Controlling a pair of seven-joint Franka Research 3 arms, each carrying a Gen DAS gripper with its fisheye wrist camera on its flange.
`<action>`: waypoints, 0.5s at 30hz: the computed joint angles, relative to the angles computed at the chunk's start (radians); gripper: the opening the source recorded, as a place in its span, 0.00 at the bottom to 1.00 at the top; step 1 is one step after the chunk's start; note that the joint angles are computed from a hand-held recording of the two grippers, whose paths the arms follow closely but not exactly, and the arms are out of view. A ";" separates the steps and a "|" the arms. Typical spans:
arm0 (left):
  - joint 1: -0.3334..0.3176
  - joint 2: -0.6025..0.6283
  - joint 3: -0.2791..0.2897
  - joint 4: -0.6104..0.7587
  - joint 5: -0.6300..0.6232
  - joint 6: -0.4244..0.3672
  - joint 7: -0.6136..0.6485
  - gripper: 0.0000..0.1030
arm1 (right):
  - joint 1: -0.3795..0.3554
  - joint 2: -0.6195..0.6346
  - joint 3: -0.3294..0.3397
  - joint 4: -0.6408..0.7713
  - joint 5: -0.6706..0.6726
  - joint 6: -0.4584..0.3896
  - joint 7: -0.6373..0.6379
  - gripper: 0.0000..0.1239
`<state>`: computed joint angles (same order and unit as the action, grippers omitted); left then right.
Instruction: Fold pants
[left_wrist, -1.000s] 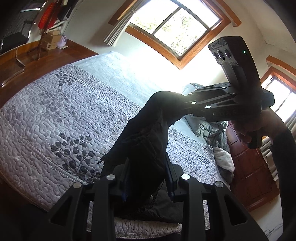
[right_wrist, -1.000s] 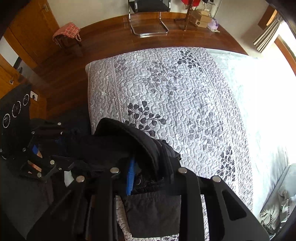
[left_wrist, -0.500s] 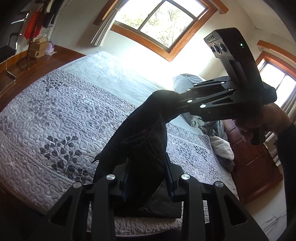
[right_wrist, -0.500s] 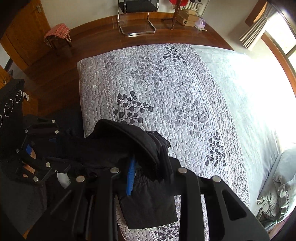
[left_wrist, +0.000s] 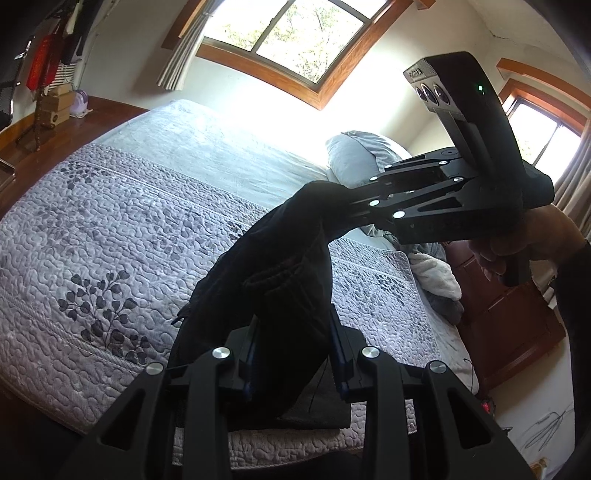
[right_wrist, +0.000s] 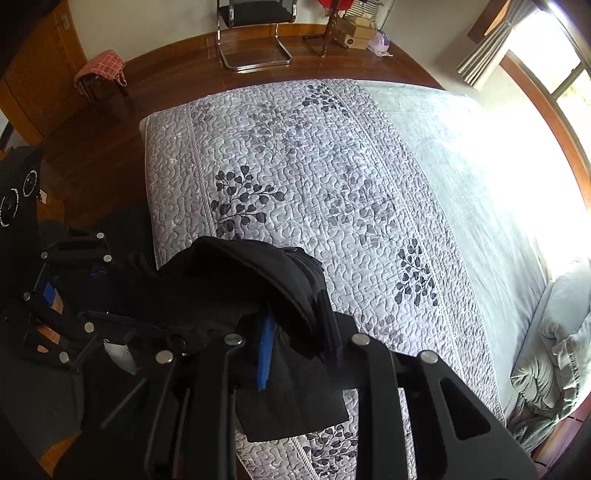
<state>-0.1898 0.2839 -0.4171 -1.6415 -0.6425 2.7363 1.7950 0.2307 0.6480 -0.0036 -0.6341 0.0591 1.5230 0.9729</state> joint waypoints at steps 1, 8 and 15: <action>-0.005 0.003 0.000 0.004 0.007 -0.002 -0.002 0.30 | -0.004 -0.039 -0.002 -0.066 0.000 0.029 -0.002 0.17; -0.035 0.030 -0.013 0.036 0.051 -0.006 -0.023 0.30 | -0.031 -0.194 -0.010 -0.329 -0.004 0.139 -0.008 0.16; -0.068 0.067 -0.028 0.073 0.114 -0.018 -0.061 0.30 | -0.064 -0.298 -0.018 -0.515 -0.008 0.215 -0.010 0.15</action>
<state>-0.2575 0.3506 -0.4452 -1.5681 -0.5286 2.7179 1.7343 0.1671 0.3496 -0.0215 -1.1488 0.0508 1.7385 0.9631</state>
